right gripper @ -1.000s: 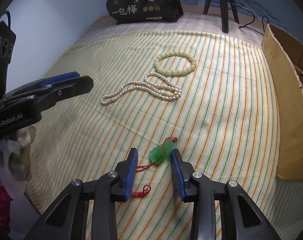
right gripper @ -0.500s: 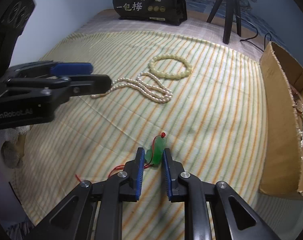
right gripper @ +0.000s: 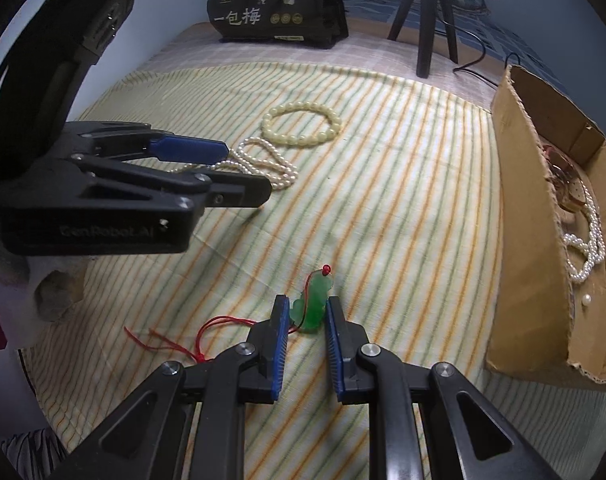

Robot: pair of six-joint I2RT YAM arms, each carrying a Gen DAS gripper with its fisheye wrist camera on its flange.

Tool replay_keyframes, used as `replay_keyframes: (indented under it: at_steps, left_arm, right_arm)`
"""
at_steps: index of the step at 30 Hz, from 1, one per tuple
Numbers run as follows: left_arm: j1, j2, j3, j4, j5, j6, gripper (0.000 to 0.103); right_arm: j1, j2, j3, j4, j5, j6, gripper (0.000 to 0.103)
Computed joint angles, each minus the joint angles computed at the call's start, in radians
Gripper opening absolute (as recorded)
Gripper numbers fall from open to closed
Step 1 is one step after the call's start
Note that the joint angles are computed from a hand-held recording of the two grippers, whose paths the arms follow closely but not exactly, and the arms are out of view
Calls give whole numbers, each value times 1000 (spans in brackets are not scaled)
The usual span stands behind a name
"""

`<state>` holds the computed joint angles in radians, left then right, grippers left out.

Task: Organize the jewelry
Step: 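Close the right gripper on the green jade pendant while the left gripper grasps the long pearl necklace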

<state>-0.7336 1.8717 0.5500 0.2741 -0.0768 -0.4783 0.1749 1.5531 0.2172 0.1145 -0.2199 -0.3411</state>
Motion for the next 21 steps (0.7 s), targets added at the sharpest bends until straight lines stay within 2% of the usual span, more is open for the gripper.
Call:
replay_keyframes:
  at_steps: [8, 10, 13, 14, 15, 21]
  left_arm:
    - [-56, 78, 102, -82, -117, 5, 59]
    - [-66, 88, 107, -74, -144, 1, 56]
    - [-73, 86, 85, -35, -167, 2, 30]
    - [-72, 80, 74, -26, -169, 0, 17]
    - [-68, 74, 67, -21, -167, -3, 8]
    - [-35, 19, 5, 15, -125, -36, 2]
  right_arm:
    - [-7, 5, 1, 3, -7, -1, 15]
    - [-13, 8, 1, 6, -12, -4, 15]
    - [-15, 9, 0, 7, -20, -5, 19]
    - [-19, 9, -2, 8, -27, -8, 19]
    - [-21, 9, -3, 11, -32, -8, 20]
    - [-70, 23, -2, 9, -89, -32, 23]
